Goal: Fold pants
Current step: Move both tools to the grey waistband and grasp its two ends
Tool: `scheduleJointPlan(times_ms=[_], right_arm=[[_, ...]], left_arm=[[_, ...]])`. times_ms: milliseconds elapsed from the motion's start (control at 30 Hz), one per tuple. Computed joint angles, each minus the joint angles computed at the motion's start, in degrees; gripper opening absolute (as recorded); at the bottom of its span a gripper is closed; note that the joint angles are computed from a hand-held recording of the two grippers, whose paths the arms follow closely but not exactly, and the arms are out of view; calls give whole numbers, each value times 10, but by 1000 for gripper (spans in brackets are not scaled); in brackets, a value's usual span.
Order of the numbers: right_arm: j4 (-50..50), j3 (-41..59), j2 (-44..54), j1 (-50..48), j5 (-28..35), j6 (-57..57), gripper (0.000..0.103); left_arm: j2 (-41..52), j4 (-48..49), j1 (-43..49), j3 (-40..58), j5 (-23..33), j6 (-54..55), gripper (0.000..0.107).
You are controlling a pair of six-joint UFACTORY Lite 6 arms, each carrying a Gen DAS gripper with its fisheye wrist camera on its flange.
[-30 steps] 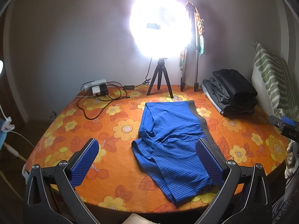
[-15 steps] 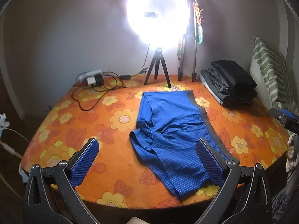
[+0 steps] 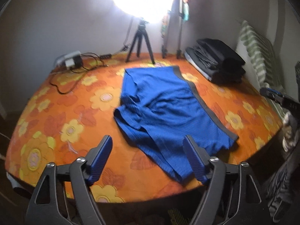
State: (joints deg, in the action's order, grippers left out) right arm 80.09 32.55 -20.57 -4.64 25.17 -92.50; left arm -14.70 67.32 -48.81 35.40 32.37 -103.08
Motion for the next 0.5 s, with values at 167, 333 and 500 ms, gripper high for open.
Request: scheduleJointPlan(times_ms=[167,333,500], right_arm=[[-37,-15,-7,14,50,-13,77],[-91,-38,-12,56,73,-30,62],[-145,-51,8,97,76,-40,55]], left_arm=[[-5,-1,-13,-25,-52,20,54],[22,-35,-38,-18,-90,100,41],[65,-88,-39,6,-118,221,33]])
